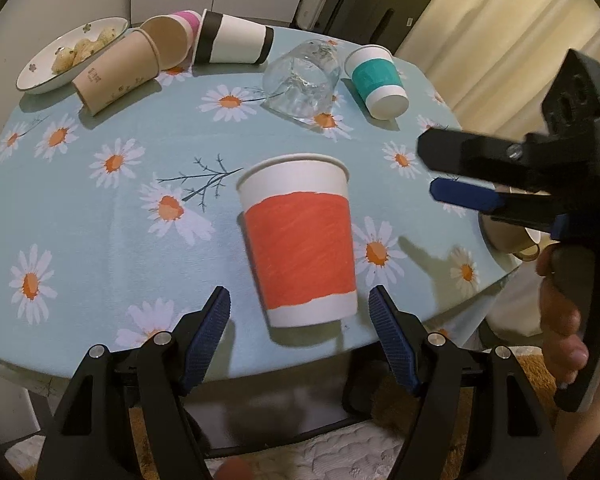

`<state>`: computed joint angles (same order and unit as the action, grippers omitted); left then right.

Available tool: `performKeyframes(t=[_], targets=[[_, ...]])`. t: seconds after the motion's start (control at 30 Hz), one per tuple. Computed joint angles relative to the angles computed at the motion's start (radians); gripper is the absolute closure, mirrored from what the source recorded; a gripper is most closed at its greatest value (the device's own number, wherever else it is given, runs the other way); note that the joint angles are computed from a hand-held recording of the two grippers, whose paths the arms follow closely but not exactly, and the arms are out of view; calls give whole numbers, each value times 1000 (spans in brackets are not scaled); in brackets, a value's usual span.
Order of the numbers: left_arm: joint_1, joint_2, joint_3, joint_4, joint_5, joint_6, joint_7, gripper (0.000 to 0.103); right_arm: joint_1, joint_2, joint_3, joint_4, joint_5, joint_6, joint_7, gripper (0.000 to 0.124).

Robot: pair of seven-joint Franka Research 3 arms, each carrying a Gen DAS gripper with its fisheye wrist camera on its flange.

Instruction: Flip cup upright

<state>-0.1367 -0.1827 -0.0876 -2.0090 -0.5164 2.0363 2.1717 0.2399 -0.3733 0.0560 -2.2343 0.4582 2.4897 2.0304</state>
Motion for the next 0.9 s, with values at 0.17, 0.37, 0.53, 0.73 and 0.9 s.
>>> performKeyframes(t=[0.17, 0.37, 0.53, 0.73, 0.9], targets=[[13, -9, 19, -6, -21, -17, 16, 33, 8, 37, -3, 28, 7, -26, -2, 33], [42, -25, 46, -21, -61, -10, 60, 33, 34, 94, -11, 74, 65, -50, -50, 33], [64, -30, 67, -23, -79, 9, 81, 33, 36, 152, -8, 118, 89, -80, -58, 33], [93, -8, 78, -7, -92, 26, 84, 33, 28, 183, 9, 150, 28, -125, -13, 33], [107, 14, 69, 1, -92, 58, 74, 26, 26, 211, 15, 182, -21, -148, 15, 34]])
